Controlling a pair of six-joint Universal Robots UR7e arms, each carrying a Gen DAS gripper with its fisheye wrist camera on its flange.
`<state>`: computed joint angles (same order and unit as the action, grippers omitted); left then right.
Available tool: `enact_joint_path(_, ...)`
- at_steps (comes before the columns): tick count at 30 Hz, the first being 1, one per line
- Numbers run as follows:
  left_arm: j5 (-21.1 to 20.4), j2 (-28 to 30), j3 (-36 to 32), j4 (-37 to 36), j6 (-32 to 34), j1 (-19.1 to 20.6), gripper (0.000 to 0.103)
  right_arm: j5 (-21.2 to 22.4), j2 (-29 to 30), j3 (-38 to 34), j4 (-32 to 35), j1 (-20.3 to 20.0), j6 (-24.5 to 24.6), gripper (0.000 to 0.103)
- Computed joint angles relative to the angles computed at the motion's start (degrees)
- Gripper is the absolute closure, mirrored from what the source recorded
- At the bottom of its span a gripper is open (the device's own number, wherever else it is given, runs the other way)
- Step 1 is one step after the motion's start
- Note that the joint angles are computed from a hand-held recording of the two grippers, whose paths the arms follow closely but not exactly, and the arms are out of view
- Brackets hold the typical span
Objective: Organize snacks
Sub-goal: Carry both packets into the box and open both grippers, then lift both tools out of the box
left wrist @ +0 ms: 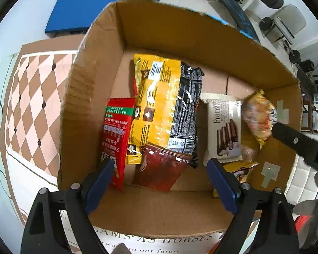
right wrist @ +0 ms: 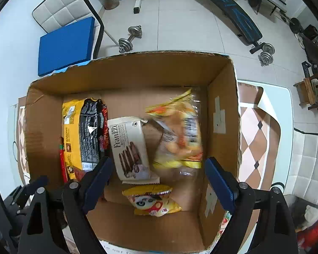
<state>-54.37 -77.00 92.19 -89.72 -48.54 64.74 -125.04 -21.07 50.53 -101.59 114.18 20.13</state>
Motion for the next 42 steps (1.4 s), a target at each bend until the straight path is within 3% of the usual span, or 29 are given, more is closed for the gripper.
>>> enact_joint_path(12, 9.96, -6.11, 3.31, -2.85, 1.77, -7.08, 0.013, -3.24, -8.96, 14.54, -12.09, 4.7, -2.38, 0.007)
enact_joint_path(13, 11.23, -6.55, 3.78, -2.83, 1.59, -7.97, 0.012, -3.48, -9.77, 15.83, -13.14, 5.22, -2.36, 0.007)
enact_joint_path(15, 13.06, -7.43, 3.79, -0.99, 0.87, -9.62, 0.002, -3.76, -11.59, 18.91, -15.74, 6.31, -2.06, 0.006)
enact_joint_path(20, 16.1, -10.1, 4.8, 1.86, -1.03, -13.47, 0.002, -3.64, -14.82, 23.83, -19.36, 8.68, -1.27, 0.005)
enact_joint_path(29, 16.35, -16.19, 9.69, 7.16, -5.67, -18.84, 0.002, -1.33, -20.45, 33.42, -23.77, 10.85, 3.98, 0.005)
enact_joint_path(36, 16.35, -19.91, 14.75, 13.83, -11.58, -22.22, 0.002, 2.0, -26.95, 44.12, -28.52, 9.71, 10.91, 0.005)
enact_joint_path(42, 9.71, -22.66, 20.88, 11.79, -11.58, -21.03, 0.002, 3.75, -35.89, 56.77, -31.62, 5.82, 21.01, 0.005)
